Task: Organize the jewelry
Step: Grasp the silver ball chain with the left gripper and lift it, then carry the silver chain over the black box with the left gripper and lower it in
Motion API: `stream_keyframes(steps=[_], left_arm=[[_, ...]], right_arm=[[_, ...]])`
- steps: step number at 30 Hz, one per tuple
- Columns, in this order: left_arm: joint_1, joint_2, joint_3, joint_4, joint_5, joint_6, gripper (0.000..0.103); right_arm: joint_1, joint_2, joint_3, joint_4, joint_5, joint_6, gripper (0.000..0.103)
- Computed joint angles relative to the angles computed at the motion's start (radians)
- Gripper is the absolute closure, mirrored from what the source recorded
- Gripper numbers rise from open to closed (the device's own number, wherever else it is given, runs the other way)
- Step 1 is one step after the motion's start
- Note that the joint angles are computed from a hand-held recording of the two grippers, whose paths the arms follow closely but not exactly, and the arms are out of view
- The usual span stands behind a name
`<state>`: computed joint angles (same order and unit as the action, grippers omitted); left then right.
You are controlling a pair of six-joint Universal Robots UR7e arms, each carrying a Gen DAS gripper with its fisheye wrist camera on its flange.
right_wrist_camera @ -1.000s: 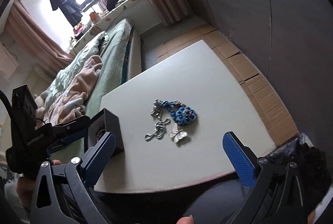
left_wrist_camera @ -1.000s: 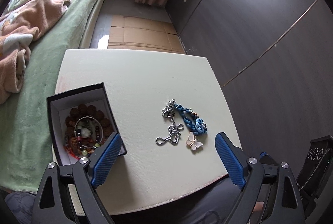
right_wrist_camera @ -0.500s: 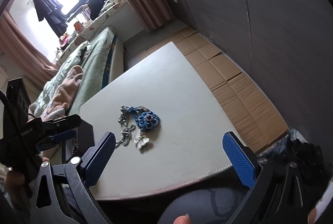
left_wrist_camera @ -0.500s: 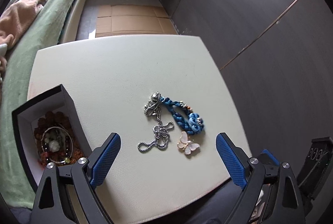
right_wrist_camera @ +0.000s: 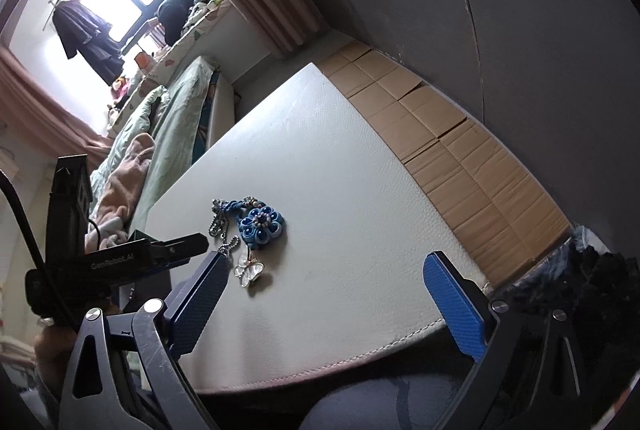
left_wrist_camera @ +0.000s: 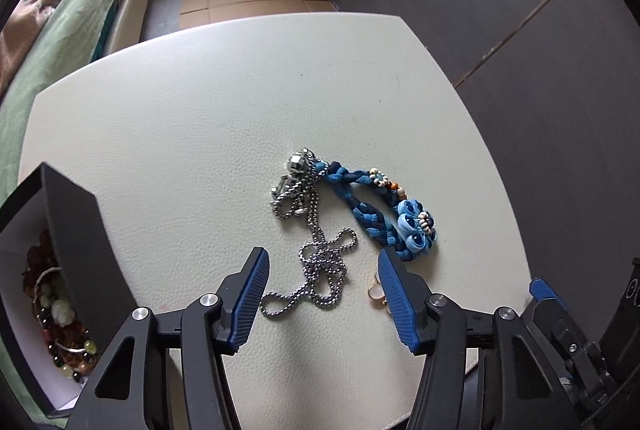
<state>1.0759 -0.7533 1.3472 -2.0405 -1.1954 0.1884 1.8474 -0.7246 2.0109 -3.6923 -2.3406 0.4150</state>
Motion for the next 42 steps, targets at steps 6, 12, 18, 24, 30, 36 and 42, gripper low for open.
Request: stream_keyframes(steps=[6, 12, 18, 24, 30, 36, 42], left_arm=[[-0.031, -0.007, 0.096, -0.125, 0.118, 0.09, 0.075], [-0.003, -0.017, 0.05, -0.079, 0.068, 0.07, 0.09], [0.0, -0.071, 0.025, -0.084, -0.006, 0.088, 0.09], [-0.009, -0.119, 0.004, -0.108, -0.072, 0.112, 0.09], [-0.01, -0.155, -0.014, -0.143, -0.114, 0.138, 0.09], [-0.012, -0.17, -0.048, -0.164, -0.132, 0.132, 0.09], [-0.012, -0.179, -0.087, -0.162, -0.147, 0.132, 0.09]], right_arm=[[-0.01, 0.0, -0.004, 0.023, 0.017, 0.019, 0.004], [-0.01, -0.003, -0.013, 0.05, 0.019, 0.035, 0.004], [-0.009, -0.009, -0.024, 0.075, 0.043, 0.054, 0.021], [-0.002, -0.005, -0.056, 0.138, 0.088, 0.071, 0.024], [0.004, 0.011, -0.136, 0.301, 0.094, 0.084, 0.024], [0.007, 0.032, -0.25, 0.538, 0.061, 0.076, 0.024], [0.019, 0.073, -0.388, 0.826, -0.023, 0.059, 0.024]])
